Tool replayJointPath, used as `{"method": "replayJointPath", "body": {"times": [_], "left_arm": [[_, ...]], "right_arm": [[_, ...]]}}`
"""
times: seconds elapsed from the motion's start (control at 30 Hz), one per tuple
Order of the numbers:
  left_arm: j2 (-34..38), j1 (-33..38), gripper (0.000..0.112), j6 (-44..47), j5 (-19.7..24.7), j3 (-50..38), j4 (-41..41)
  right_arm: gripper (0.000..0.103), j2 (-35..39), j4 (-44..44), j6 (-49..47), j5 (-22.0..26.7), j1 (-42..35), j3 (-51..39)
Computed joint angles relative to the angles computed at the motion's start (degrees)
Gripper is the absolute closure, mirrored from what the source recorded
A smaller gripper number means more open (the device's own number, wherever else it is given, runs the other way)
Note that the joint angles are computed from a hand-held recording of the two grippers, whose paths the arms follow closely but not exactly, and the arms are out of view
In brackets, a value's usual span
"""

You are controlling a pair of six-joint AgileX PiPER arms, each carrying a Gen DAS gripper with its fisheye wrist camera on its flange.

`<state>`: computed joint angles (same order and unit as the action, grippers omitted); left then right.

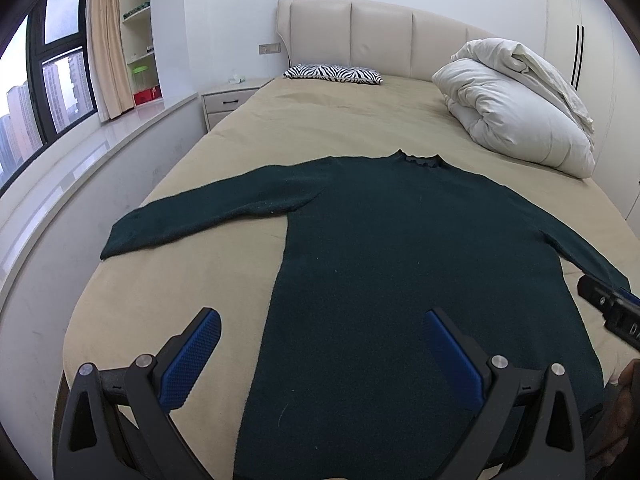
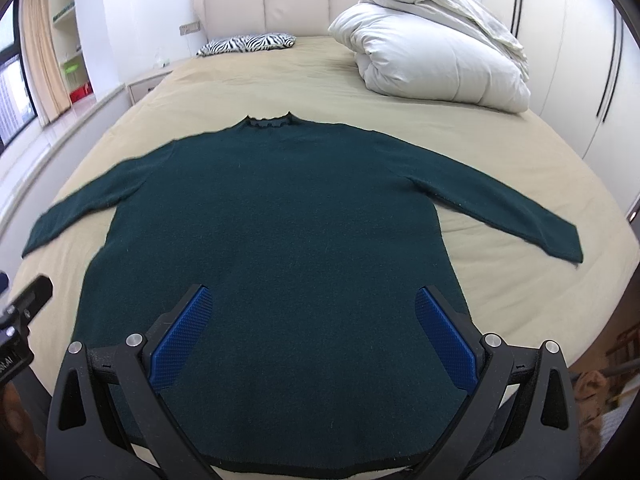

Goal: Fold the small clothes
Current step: 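Grasp the sweater sleeve cuff with the right gripper and lift it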

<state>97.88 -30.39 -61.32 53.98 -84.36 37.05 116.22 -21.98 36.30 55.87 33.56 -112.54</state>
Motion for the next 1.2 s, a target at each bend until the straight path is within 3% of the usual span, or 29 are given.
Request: {"method": "replayJointPath", "body": {"times": [0.17,0.27,0.37,0.5,0.63,0.77,0.9,1.0,1.13,1.2], "left_arm": [[2.35,1.25,0.009,1.61,-0.42,-2.04,-3.37],[5.55,0.19,0.009,2.98,1.34,-5.04,-2.21],[9.08,-0.98,0.009,4.53,3.32,-8.44,-1.05],[13.70,-1.71,0.009,8.20,3.60,-13.71,-2.22],[17.27,-0.07,0.009,12.23,1.44,-17.84,-7.91],[21.44,1.48,0.009,17.97,1.62,-23.47,-14.74],[20.88,2.09,0.009,18.98,-6.05,-20.65,-15.26],[22.63,2.24,0.009,21.23,-2.91,-23.59,-15.72],[23.09,5.45,0.009,21.29,-2.47,-24.35,-20.57],[23.20,6.69,0.009,20.99,-2.31,-24.18,-20.90]], "right_arm": [[0.000,-6.97,9.18,-0.19,-13.50,-13.46,13.19],[0.000,-7.38,22.70,-6.70,-18.85,-26.66,17.46],[0.005,-4.44,34.54,-12.58,-20.50,-38.82,17.97],[0.016,3.11,49.80,-20.88,-18.33,-51.71,14.25],[0.031,8.09,61.50,-29.38,-18.28,-58.56,12.17],[0.035,12.20,60.50,-30.72,-17.12,-59.54,5.55],[0.047,16.88,58.42,-27.91,-14.26,-60.10,-2.61],[0.058,20.29,56.41,-24.07,-13.56,-59.42,-8.05],[0.089,26.99,49.51,-17.18,-7.33,-58.76,-22.00],[0.095,27.33,46.96,-15.64,-6.42,-58.05,-23.98]]}}
